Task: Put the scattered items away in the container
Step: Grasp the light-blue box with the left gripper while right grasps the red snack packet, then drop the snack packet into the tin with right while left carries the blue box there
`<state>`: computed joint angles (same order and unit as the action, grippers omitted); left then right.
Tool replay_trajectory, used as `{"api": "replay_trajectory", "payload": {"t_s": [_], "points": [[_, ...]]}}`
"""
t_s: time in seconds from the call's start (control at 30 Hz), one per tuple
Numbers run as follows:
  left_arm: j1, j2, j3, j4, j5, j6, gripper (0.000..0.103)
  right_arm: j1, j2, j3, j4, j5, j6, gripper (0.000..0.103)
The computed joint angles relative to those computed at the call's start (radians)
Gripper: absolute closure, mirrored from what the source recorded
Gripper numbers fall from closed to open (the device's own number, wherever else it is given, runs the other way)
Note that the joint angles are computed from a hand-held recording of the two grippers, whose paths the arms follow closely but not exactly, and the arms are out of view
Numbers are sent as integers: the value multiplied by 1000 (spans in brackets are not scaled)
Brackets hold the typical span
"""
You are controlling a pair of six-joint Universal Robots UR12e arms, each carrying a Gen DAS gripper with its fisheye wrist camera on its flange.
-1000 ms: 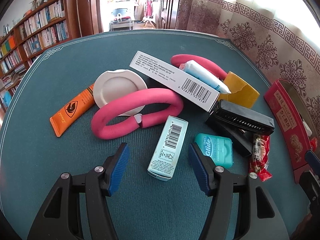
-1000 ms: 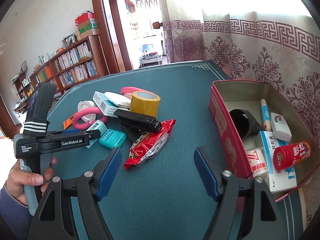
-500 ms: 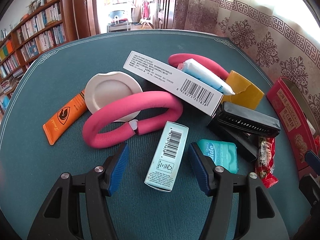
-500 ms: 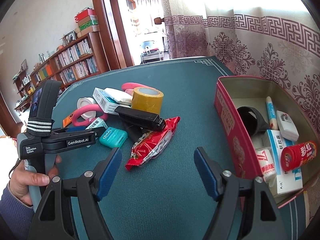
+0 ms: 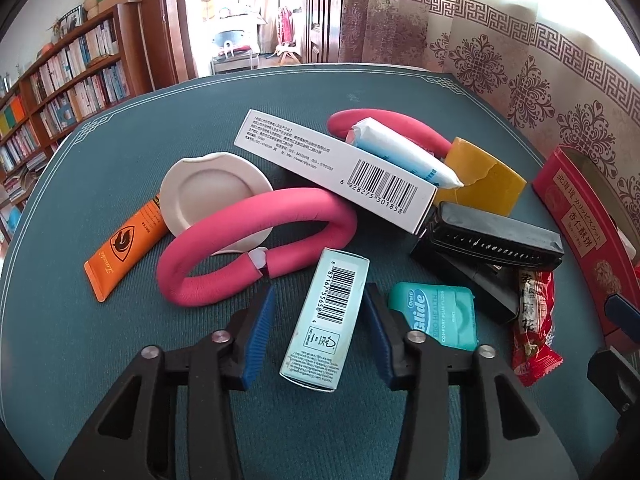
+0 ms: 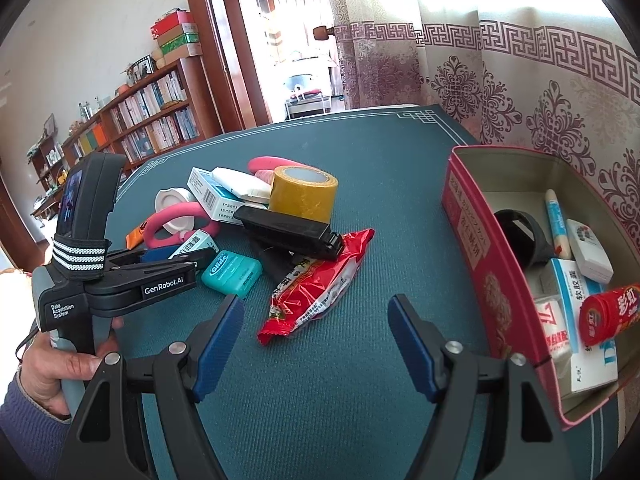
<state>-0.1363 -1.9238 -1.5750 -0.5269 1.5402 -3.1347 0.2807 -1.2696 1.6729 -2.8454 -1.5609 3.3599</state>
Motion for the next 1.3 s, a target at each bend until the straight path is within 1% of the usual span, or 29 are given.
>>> {"api": "replay_trajectory", "payload": {"t_s": [0.03, 0.13, 0.3, 0.57, 0.63, 0.7, 0.73, 0.8, 0.87, 0.9, 1.0, 1.1, 1.3], "points": [[2, 1, 0, -3, -12, -1, 77, -1, 2, -3, 2, 4, 1, 25], [6, 8, -4, -13, -43, -13, 77, -4, 10, -15, 15, 16, 5, 25], [2, 30, -22, -6, -53, -1, 77, -10, 33, -49, 52, 26, 24, 25], [6, 61, -47, 9, -67, -6, 77, -2, 85, -115, 120, -23, 9, 25], [9, 65, -52, 4, -70, -8, 77, -4, 96, -130, 143, -22, 8, 32], [10, 69, -56, 0, -72, -10, 77, -14, 100, -133, 144, 25, 15, 38], [10, 71, -59, 0, -71, -11, 77, -16, 99, -132, 142, 35, 18, 40], [9, 76, -64, 0, -69, -11, 77, -17, 94, -129, 139, 42, 13, 56], [11, 82, -70, 3, -73, -11, 77, -19, 86, -118, 136, 59, 6, 64], [12, 85, -72, 3, -76, -11, 77, -19, 81, -111, 137, 63, 2, 67], [13, 96, -81, 8, -85, -12, 77, -16, 65, -88, 135, 68, 2, 68], [11, 110, -94, 21, -86, -7, 77, -15, 40, -50, 107, 79, 20, 69], [1, 143, -116, 48, -92, -1, 77, -15, -26, 29, -10, 43, 58, 69]]}}
